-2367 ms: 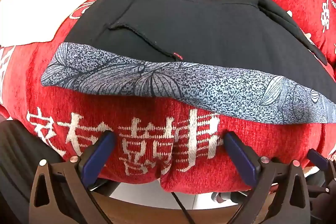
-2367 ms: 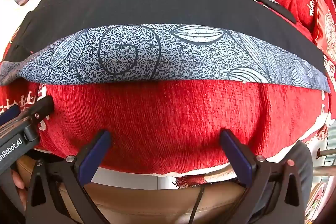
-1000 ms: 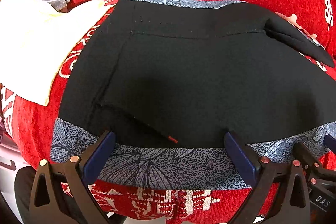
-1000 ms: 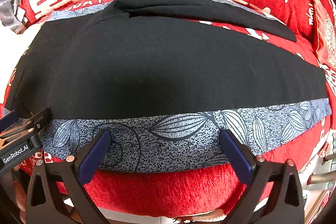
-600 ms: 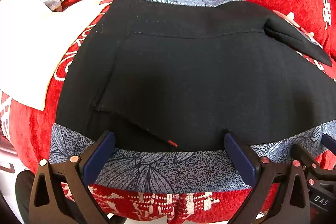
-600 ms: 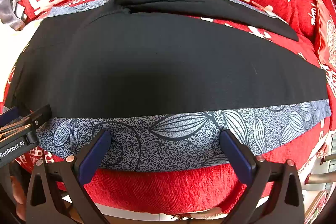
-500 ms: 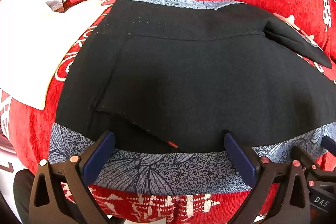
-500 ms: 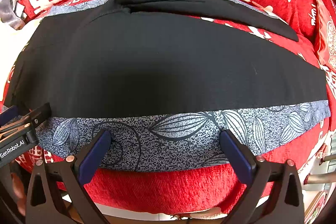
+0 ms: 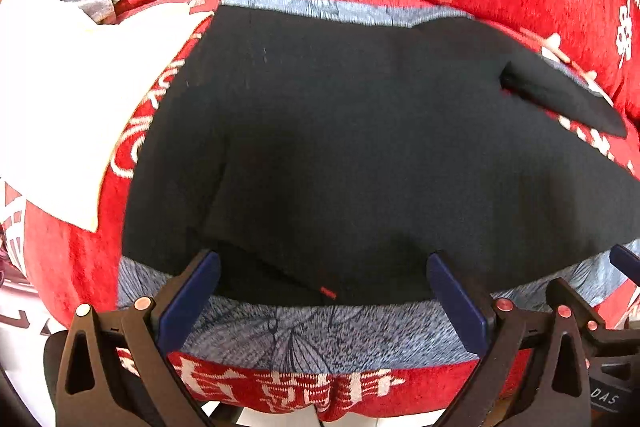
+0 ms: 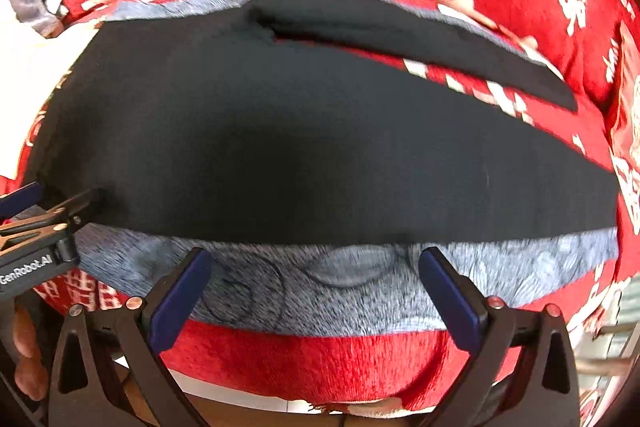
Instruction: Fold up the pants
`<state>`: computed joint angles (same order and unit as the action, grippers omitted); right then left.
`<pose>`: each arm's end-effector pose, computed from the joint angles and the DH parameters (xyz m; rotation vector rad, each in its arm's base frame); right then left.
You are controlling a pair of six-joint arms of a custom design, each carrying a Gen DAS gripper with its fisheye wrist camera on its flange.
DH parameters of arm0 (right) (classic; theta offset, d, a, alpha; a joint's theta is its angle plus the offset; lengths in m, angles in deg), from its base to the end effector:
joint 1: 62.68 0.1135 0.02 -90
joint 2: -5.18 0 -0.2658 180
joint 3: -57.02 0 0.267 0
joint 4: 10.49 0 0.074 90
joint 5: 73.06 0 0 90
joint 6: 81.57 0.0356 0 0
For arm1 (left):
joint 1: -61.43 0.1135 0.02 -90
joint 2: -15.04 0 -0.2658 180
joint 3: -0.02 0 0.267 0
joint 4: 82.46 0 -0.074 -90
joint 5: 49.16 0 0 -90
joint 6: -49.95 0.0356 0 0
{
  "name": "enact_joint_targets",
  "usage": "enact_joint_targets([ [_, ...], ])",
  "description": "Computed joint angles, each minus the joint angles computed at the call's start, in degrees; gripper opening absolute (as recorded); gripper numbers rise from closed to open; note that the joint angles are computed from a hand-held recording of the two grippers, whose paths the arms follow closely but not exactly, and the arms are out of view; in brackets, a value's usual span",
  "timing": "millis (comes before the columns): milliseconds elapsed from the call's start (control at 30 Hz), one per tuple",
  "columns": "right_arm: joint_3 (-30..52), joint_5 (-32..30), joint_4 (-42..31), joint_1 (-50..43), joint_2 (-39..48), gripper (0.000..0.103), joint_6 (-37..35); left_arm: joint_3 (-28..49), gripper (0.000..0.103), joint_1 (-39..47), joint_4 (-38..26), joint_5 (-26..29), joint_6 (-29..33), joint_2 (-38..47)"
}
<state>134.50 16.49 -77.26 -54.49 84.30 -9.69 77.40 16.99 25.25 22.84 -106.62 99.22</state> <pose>0.2742 0.0397 0.2650 -0.6314 2.6923 -0.0348 0.2066 -0.1872 0.2404 -0.5740 2.7164 0.0305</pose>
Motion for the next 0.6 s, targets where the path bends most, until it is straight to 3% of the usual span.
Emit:
enact_joint_targets([
  [233,14.5,-1.7,-1.6,2.8,10.1,0.103,-4.1,7.2,0.103,7.9,-1.5,0.3,8.3,2.1],
  [400,26.6,-3.4,-3.6,3.3,20.1,0.103,-7.1,11.8,0.103,14.9,-0.5,5.6,14.2,5.5],
  [600,47.1,-9.3,-9.7,2.6,36.4,0.103,-11.8,18.2,0.103,19.1,-1.3,7.2,16.2,12.5],
])
